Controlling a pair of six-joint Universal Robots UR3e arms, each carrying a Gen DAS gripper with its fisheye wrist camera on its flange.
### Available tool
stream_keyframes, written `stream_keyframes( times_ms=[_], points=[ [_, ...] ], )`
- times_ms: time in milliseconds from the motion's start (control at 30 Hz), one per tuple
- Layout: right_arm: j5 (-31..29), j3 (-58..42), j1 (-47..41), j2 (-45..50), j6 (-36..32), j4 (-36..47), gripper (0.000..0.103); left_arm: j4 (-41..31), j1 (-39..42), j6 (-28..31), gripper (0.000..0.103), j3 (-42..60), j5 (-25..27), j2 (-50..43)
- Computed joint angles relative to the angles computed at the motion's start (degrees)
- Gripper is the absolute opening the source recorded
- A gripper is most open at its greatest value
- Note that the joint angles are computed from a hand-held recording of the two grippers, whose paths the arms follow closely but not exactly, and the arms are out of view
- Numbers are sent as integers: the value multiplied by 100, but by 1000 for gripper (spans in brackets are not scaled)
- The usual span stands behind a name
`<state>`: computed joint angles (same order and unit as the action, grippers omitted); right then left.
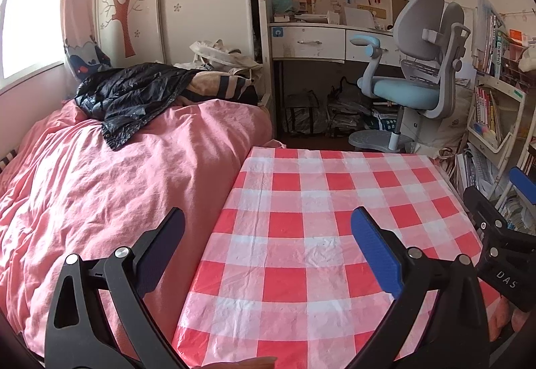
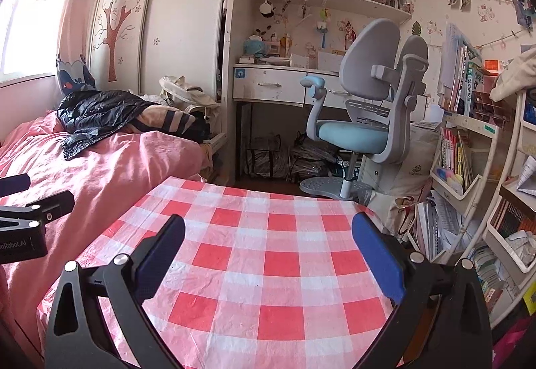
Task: Collect trash
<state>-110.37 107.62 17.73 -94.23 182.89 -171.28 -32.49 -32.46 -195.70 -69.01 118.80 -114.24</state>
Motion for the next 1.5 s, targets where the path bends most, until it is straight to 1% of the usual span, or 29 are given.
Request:
stream_keyframes(
  times_ms=[333,733,1267,1500],
  points=[
    [-212,-53,154,46,-250,-78,96,46,-6,-90,96,-57,-37,73],
    [-355,-113,326,36,-294,51,96,69,-13,-161,96,-192,-89,238],
    [-421,-99,369,8,-248,137,96,59,-132,-183,96,-191,-10,256],
    [-352,-19,316,-4,-265,143,96,82,-135,-184,96,-212,5,260]
  ],
)
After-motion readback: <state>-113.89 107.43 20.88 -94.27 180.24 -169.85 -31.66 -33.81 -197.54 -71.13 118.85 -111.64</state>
